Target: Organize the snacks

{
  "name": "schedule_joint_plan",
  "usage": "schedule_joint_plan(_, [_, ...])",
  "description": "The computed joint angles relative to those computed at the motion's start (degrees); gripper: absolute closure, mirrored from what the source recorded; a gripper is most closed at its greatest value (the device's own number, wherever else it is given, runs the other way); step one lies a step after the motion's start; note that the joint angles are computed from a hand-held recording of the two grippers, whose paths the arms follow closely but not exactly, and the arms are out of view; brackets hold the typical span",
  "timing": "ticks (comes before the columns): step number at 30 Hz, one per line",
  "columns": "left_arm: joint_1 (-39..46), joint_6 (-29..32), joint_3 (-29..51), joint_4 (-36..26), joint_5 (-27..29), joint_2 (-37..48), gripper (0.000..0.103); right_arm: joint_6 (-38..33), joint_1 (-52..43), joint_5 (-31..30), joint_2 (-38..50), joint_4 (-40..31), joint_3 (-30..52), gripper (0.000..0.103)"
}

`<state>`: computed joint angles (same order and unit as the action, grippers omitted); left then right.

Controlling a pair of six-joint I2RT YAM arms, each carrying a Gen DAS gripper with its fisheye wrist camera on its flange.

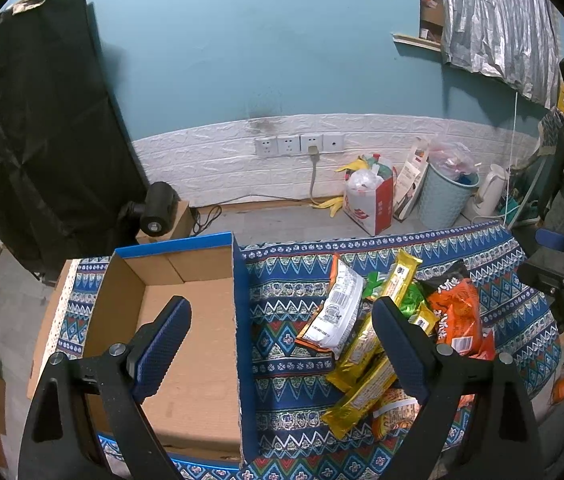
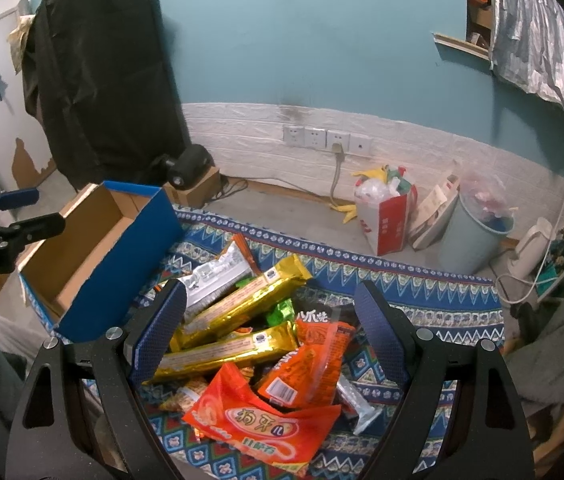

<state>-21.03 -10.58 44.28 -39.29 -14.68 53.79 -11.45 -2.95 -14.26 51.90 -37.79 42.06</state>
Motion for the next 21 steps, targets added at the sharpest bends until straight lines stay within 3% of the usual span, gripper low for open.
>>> schedule_joint_plan(21, [-0.2, 0.5, -0.7, 0.8, 0.8, 0.2, 0.01, 0.0, 0.5, 0.6, 0.2, -0.4, -0.1, 0.019])
